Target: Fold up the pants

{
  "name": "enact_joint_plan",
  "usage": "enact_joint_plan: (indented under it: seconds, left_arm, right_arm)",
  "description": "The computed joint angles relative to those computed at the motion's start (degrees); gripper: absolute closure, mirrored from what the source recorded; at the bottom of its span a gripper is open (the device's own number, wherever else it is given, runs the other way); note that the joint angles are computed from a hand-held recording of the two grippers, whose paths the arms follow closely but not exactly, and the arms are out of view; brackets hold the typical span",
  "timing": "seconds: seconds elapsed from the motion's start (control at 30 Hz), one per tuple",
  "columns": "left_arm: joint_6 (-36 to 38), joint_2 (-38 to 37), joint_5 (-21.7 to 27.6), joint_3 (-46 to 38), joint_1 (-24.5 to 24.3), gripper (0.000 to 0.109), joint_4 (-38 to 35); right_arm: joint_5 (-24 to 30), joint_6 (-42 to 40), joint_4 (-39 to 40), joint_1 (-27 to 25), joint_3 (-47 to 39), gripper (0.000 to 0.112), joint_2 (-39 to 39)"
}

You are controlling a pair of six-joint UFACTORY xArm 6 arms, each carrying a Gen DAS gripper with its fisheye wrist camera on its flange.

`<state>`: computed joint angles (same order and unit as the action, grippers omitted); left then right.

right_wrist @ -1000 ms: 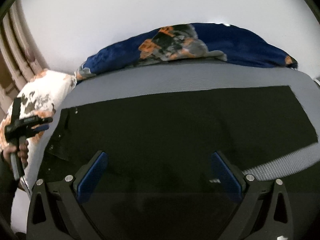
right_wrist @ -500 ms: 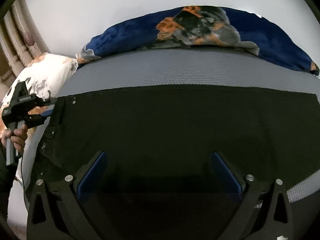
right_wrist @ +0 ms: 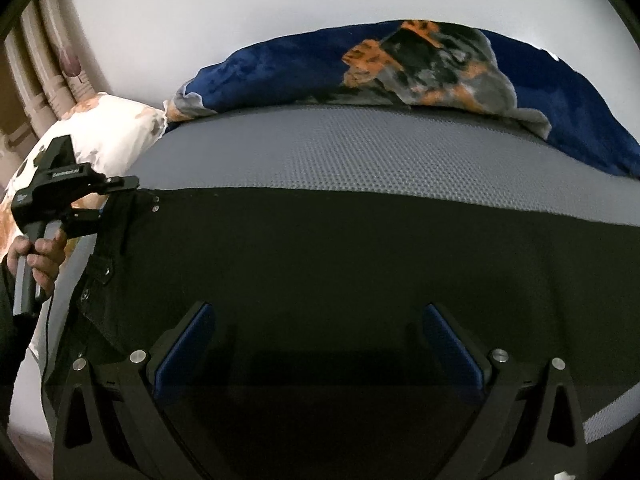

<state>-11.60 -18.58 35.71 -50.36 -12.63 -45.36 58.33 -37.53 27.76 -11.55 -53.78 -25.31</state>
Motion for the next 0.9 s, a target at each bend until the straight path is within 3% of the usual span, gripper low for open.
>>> enact_joint_plan:
  seconds: [0.23,0.4,0.53,0.9]
  left_arm:
    - [-0.3,1.7,-4.5,1.2,-1.0,0.063,-4.9]
    - [-3.7,-2.2,-5.4,3.2,-1.0,0.1,0.2]
    - [-3.6,-6.6,-6.9,4.5,-2.1,0.1,1.4]
    - [1.5,-15.1,-2.6,2.8,-6.3,0.1,9.5]
  right_arm:
    - [-1.0,-1.3,-1.8,1.4,-1.8,0.009,2.9]
    - [-0.1,-6.5,-1.9,1.6,-6.0,0.009,6.9]
    - [2.3,-10.6,-1.0,1.4,-11.2,0.009,11.7]
    - [19.7,-25.3,-1.4,1.8,-34.1,0.009,30.3]
